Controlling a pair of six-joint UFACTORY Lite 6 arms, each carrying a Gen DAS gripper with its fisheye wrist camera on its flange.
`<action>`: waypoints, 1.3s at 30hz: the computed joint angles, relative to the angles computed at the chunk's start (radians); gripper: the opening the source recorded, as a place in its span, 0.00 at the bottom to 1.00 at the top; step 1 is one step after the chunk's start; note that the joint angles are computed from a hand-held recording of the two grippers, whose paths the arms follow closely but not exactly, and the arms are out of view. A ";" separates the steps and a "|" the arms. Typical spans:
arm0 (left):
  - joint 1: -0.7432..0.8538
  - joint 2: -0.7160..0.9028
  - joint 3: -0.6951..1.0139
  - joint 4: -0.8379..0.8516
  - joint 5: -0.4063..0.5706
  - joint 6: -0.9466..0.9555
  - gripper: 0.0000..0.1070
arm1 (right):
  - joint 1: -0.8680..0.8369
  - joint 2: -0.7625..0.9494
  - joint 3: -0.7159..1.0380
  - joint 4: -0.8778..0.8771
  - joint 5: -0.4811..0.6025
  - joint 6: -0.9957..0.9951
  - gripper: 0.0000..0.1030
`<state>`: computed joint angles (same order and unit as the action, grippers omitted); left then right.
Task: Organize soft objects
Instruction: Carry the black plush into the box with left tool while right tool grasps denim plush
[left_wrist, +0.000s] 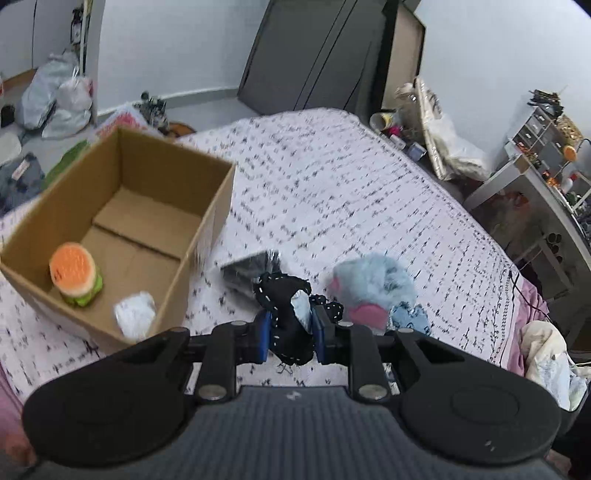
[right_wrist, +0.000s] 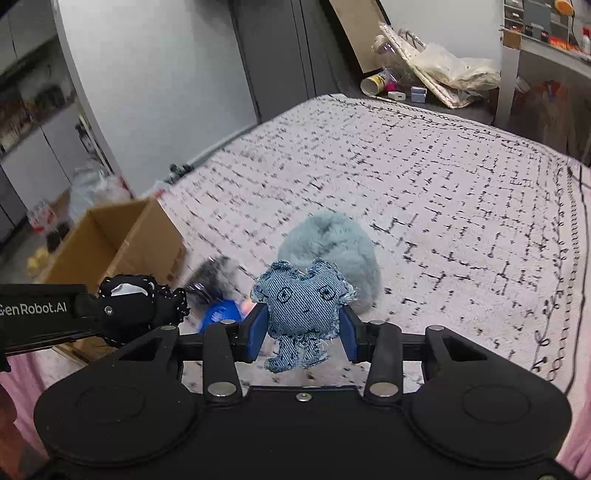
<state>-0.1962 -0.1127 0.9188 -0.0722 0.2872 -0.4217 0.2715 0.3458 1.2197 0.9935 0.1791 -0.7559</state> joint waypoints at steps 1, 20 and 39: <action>0.004 -0.005 0.010 0.006 0.008 0.006 0.21 | -0.002 -0.009 -0.007 0.067 0.003 -0.063 0.39; 0.299 -0.039 0.117 -0.244 0.128 0.398 0.21 | 0.007 -0.132 -0.101 0.604 0.076 -0.514 0.39; 0.542 0.114 0.070 -0.640 0.059 0.827 0.21 | 0.126 -0.153 -0.085 0.933 0.052 -0.829 0.39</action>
<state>0.3455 0.0012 0.9886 -0.7121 0.3457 0.4057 0.3973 0.1928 1.1350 1.9265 0.2307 -1.5848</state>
